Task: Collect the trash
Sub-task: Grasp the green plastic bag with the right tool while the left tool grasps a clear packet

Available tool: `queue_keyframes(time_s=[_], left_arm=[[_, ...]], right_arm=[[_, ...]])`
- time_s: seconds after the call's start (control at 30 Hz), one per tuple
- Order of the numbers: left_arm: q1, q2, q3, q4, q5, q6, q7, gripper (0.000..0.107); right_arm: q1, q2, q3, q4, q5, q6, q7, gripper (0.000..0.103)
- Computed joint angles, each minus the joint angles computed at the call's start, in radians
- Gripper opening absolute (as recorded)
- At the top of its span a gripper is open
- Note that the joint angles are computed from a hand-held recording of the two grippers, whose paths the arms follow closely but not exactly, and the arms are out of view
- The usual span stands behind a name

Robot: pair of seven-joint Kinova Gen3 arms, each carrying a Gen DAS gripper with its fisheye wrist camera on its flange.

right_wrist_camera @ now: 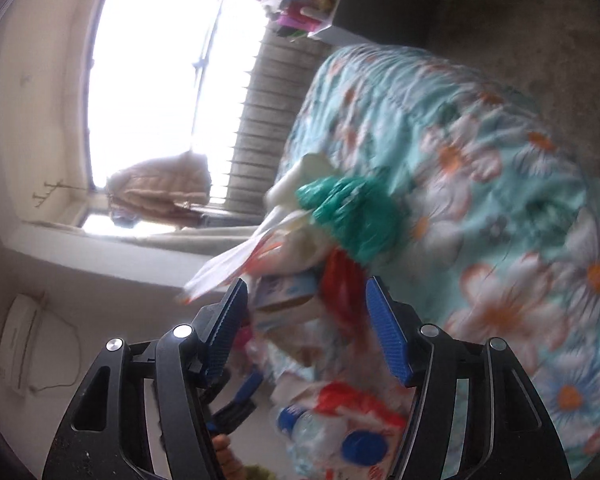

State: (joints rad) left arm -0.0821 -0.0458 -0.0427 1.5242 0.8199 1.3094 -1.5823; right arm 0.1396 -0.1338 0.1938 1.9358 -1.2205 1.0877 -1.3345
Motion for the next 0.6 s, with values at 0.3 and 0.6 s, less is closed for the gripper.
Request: queue_keyframes(time_s=[0.3, 0.6], left_arm=[[-0.030, 0.049, -0.004, 0.023, 0.061, 0.030, 0.026, 0.053], [-0.029, 0.082, 0.024, 0.016, 0.009, -0.014, 0.134, 0.061]], right_arm=[[0.023, 0.151, -0.055, -0.119, 0.061, 0.002, -0.042, 0.068], [0.076, 0.220, -0.105, -0.168, 0.015, 0.065, -0.006, 0.069]])
